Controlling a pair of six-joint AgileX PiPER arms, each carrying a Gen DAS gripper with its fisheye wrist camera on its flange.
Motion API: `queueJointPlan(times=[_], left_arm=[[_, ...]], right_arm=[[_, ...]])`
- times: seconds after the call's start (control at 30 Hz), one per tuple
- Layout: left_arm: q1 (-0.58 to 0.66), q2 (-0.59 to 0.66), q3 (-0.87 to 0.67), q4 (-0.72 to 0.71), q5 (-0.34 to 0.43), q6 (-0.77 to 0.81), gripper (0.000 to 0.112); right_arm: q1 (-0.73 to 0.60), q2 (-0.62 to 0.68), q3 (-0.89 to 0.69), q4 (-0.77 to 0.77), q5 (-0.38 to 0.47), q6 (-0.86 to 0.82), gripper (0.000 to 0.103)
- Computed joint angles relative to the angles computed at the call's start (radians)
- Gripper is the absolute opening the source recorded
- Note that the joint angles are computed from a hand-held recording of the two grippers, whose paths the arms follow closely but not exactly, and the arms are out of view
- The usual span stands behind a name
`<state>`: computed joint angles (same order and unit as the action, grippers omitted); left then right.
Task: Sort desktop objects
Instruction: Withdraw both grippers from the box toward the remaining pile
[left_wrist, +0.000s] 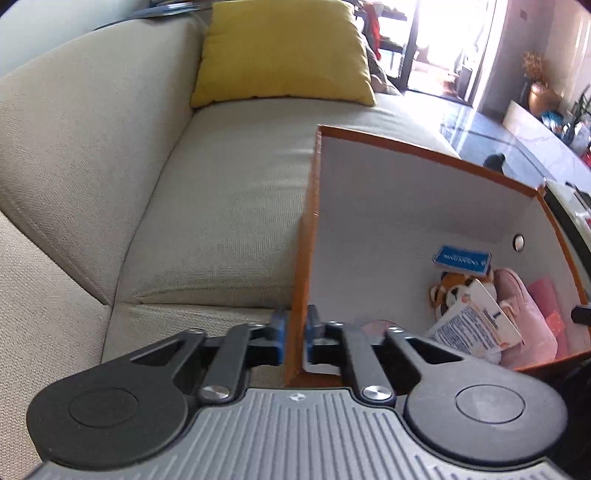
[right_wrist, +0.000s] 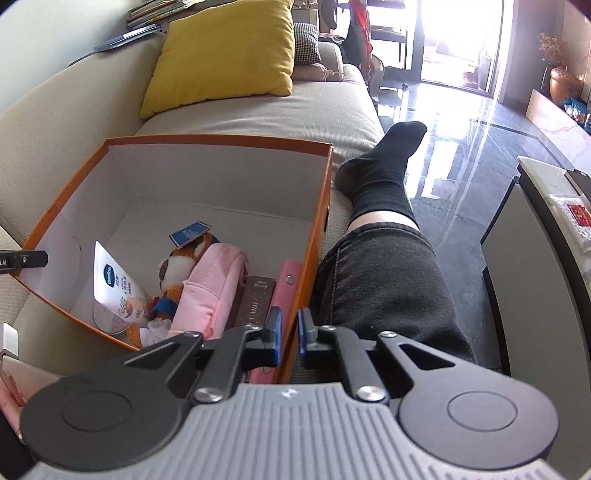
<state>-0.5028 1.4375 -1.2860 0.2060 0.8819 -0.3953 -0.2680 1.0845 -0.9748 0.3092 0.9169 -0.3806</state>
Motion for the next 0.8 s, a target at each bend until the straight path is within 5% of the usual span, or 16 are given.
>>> queueJointPlan(times=[0.8], left_arm=[[-0.174, -0.204, 0.135, 0.167, 0.155, -0.216, 0.003]], right_arm=[[0.039, -0.148, 0.068, -0.045, 0.066, 0.034, 0.006]])
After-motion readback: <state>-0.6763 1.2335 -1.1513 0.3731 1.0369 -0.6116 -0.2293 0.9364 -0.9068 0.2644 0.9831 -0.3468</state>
